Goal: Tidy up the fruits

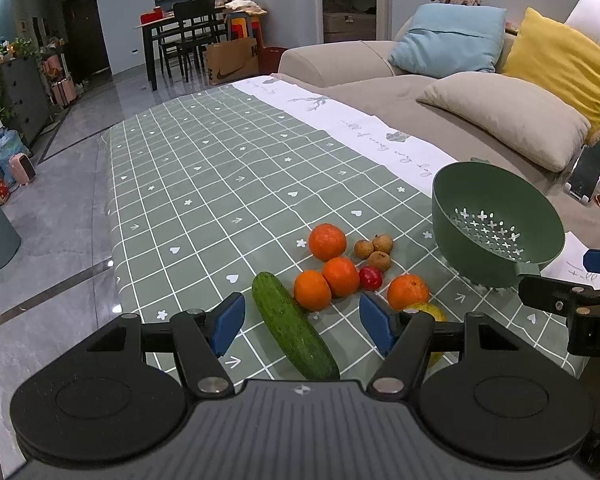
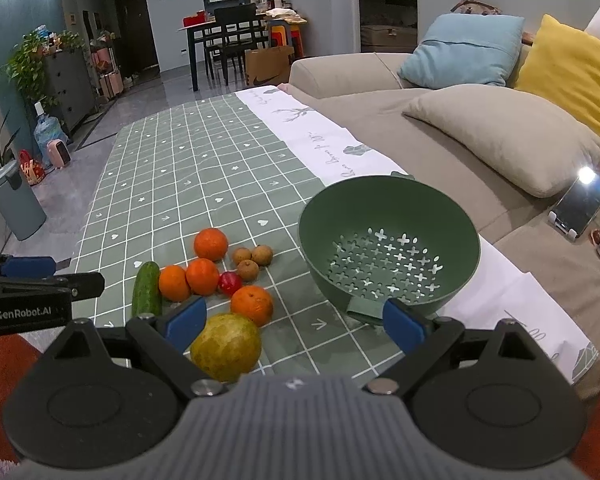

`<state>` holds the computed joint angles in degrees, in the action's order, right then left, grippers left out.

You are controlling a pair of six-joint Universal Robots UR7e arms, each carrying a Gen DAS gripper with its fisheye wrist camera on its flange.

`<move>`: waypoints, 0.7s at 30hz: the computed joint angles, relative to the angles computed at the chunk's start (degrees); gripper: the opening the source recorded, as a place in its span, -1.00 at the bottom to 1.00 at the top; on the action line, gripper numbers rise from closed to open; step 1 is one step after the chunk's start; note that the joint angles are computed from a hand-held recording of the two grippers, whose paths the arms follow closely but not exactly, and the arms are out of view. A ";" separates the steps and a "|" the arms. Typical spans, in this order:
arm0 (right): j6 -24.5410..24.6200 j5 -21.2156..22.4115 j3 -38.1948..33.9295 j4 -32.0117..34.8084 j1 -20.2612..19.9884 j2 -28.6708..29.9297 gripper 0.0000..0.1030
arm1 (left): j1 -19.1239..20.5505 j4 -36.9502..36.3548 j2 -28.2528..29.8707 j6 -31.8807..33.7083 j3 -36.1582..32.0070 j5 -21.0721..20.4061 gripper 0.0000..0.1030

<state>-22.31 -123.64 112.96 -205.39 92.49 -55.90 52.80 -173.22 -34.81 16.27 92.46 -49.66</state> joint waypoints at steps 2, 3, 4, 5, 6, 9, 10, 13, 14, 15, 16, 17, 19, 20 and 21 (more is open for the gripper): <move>-0.02 -0.13 -0.05 -0.07 0.05 0.00 0.77 | -0.01 0.14 -0.04 -0.18 0.00 0.00 0.51; -0.07 -0.07 -0.03 -0.18 0.00 -0.03 0.77 | -0.03 0.07 -0.02 -0.03 0.02 0.07 0.51; -0.08 -0.09 -0.03 -0.26 0.00 -0.04 0.77 | -0.05 0.05 0.00 0.00 0.01 0.18 0.51; -0.08 -0.08 -0.01 -0.31 -0.02 -0.06 0.77 | -0.03 0.08 -0.07 0.02 0.08 0.22 0.51; -0.08 -0.09 -0.04 -0.30 -0.01 -0.03 0.77 | -0.03 0.22 -0.11 -0.06 0.10 0.29 0.51; -0.03 -0.14 0.00 -0.16 -0.02 -0.12 0.77 | 0.01 0.41 -0.29 -0.27 0.27 0.12 0.51; -0.02 -0.19 0.07 -0.19 -0.06 -0.16 0.77 | 0.00 0.42 -0.33 -0.26 0.32 0.11 0.51; 0.25 -0.38 0.14 -0.35 -0.16 -0.12 0.77 | 0.01 0.68 -0.33 -0.42 0.32 0.10 0.51; 0.37 -0.45 0.19 -0.43 -0.18 -0.12 0.77 | -0.01 0.95 -0.33 -0.58 0.27 0.09 0.51; 0.51 -0.53 0.22 -0.43 -0.16 -0.14 0.77 | 0.00 1.10 -0.38 -0.61 0.31 0.04 0.51; 0.59 -0.48 0.28 -0.46 -0.19 -0.17 0.77 | -0.02 1.06 -0.28 -0.57 0.30 0.13 0.51; 0.58 -0.46 0.27 -0.49 -0.21 -0.15 0.77 | -0.03 1.03 -0.29 -0.59 0.32 0.20 0.51; 0.52 -0.49 0.27 -0.50 -0.22 -0.16 0.77 | 0.01 0.84 -0.31 -0.60 0.41 0.02 0.51; 0.53 -0.43 0.30 -0.51 -0.23 -0.19 0.77 | -0.02 1.05 -0.28 -0.66 0.29 0.11 0.51; 0.53 -0.43 0.30 -0.51 -0.23 -0.19 0.77 | -0.02 1.03 -0.29 -0.65 0.32 0.08 0.51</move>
